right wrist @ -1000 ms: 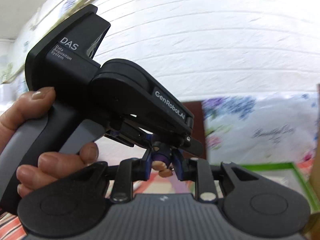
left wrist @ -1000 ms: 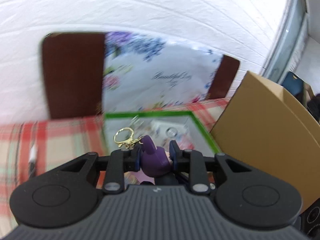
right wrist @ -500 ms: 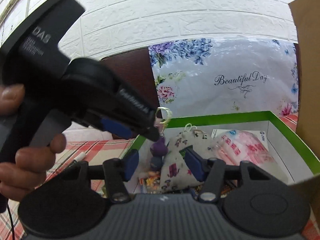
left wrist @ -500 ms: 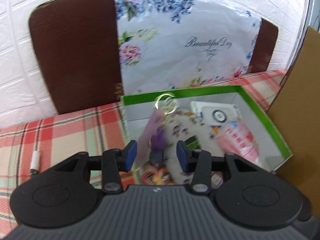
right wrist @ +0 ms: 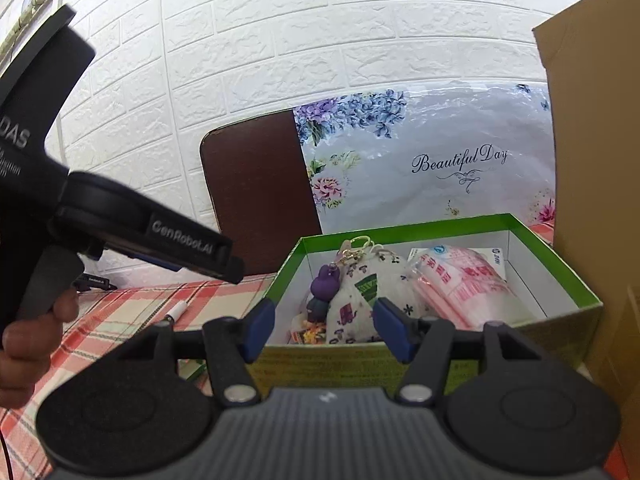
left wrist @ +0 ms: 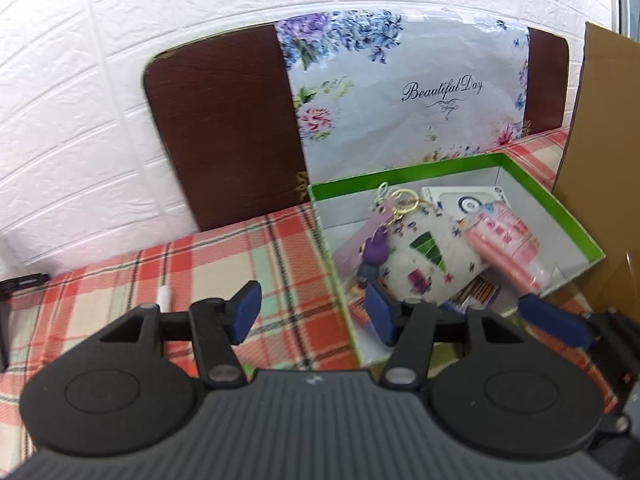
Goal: Organize objects
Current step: 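Move the right gripper back over the table toward the green snack packet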
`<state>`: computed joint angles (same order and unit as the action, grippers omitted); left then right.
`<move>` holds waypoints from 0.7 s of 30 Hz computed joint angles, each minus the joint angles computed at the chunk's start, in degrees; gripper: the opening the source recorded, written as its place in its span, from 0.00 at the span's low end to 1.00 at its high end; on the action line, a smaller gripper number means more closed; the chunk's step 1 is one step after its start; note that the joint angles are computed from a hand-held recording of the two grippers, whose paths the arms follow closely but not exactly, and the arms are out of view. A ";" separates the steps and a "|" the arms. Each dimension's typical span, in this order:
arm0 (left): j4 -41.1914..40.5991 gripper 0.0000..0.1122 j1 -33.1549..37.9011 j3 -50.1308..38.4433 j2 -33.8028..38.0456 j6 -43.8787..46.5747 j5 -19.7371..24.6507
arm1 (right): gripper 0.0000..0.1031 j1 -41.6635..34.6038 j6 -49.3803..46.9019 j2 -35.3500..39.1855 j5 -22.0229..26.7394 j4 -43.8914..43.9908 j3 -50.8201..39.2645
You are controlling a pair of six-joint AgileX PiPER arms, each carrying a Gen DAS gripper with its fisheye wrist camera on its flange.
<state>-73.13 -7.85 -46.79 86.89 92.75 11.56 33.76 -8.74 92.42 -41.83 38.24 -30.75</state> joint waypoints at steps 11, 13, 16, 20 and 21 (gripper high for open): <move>-5.26 0.55 9.52 8.08 -6.94 8.34 4.87 | 0.56 9.82 -10.74 -4.74 -1.63 11.56 0.88; -2.63 0.55 13.02 8.63 -7.37 6.52 7.81 | 0.58 11.76 -12.89 -4.60 -1.89 13.44 0.20; 0.52 0.56 18.62 9.44 -7.48 5.49 12.03 | 0.59 13.86 -15.17 -3.64 -1.37 14.92 -1.24; 5.55 0.66 28.33 10.61 -6.39 4.82 18.33 | 0.59 16.80 -18.54 -1.56 0.09 17.23 -3.58; 7.22 0.66 31.32 10.82 -5.72 4.99 20.09 | 0.59 17.43 -19.59 -0.89 0.51 17.71 -4.09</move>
